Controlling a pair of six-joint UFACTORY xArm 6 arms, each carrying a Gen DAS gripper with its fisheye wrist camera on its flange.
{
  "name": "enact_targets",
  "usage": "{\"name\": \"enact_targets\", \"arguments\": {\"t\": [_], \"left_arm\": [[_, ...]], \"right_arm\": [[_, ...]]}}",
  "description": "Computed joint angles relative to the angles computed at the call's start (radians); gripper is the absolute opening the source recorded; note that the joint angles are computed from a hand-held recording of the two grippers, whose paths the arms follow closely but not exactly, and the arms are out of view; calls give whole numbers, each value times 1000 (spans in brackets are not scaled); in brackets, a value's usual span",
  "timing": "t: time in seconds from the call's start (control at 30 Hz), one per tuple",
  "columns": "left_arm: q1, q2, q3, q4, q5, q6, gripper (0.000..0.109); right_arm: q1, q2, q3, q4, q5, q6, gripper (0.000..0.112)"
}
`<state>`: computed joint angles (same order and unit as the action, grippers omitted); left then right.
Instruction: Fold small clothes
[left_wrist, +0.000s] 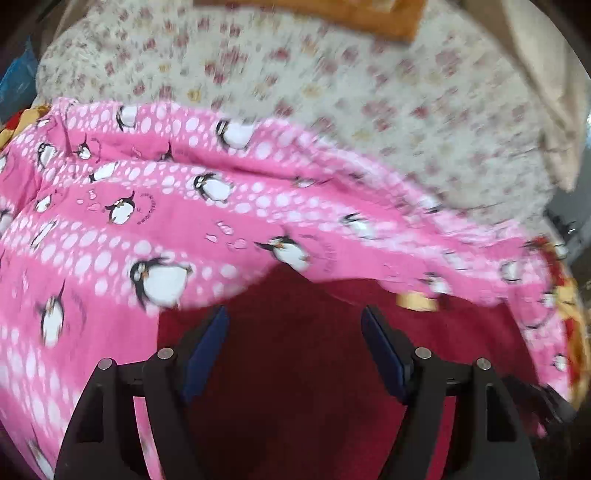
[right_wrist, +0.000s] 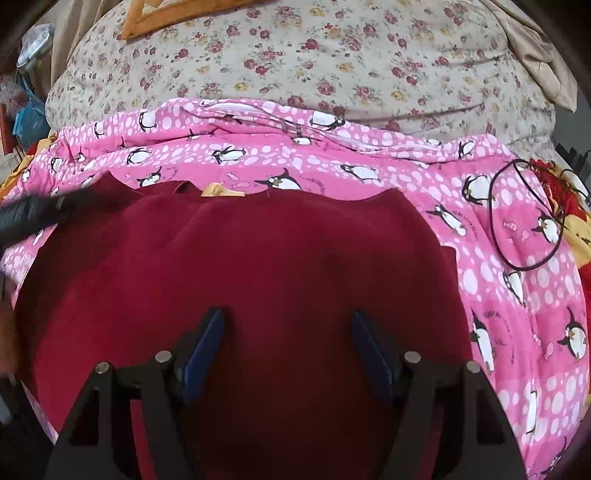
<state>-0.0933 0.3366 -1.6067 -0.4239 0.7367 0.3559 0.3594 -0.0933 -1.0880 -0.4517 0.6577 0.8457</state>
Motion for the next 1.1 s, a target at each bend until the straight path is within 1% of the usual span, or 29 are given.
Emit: {"name": "enact_targets", "arguments": {"t": [0.03, 0.07, 0.1, 0.13, 0.2, 0.27, 0.33, 0.37, 0.4, 0.47, 0.53, 0.6, 0.67, 0.7, 0.8, 0.87, 0.9, 0.97, 1.03, 1.07, 1.1], "left_arm": [[7, 73, -93, 56, 91, -43, 66], [13, 123, -147, 69, 146, -63, 66], [22, 131, -174, 41, 159, -46, 66], [29, 119, -160, 3, 155, -19, 66], [52, 97, -160, -65, 191, 18, 65], [82, 42, -112, -136, 180, 65, 65], [112, -30, -45, -164, 138, 108, 65], [125, -63, -14, -172, 113, 126, 65], [141, -114, 41, -176, 61, 138, 66], [163, -178, 118, -167, -11, 139, 66], [199, -226, 168, -235, 13, 177, 66], [228, -274, 227, -290, 68, 227, 66], [252, -337, 310, -354, 136, 304, 66], [253, -369, 353, -370, 137, 325, 66], [244, -483, 523, -369, 70, 347, 66], [242, -524, 601, -380, 28, 367, 66], [239, -536, 625, -374, 17, 354, 66], [250, -533, 651, -381, 56, 349, 66], [249, -544, 668, -396, 51, 358, 66], [257, -543, 662, -410, 75, 359, 66], [276, -534, 648, -446, 132, 361, 66]], "right_arm": [[0, 0, 2, -1, -3, 1, 76], [-2, -3, 8, -2, -9, 3, 76], [-3, -7, 17, -6, -15, 6, 76], [-3, -5, 16, -10, -17, 7, 76], [0, -5, 14, -18, -13, 12, 76], [0, -5, 14, -13, -12, 10, 77], [0, -6, 14, -9, -9, 12, 77], [-1, -6, 13, -6, -8, 10, 77], [-2, -6, 12, -3, -6, 6, 77], [-1, -4, 9, 1, -4, 5, 77], [1, -4, 7, 1, 0, 6, 77], [3, -3, 6, -4, 3, 7, 77], [2, -5, 7, -3, 3, 3, 77], [2, -7, 9, -4, 2, 3, 77], [1, -12, 17, -15, -6, 6, 77], [2, -14, 21, -27, -9, 14, 77], [3, -15, 23, -33, -10, 18, 77], [4, -14, 23, -46, -10, 25, 78], [5, -12, 21, -54, -8, 28, 78], [6, -11, 19, -57, -7, 30, 79], [6, -10, 19, -62, -7, 33, 79]]}}
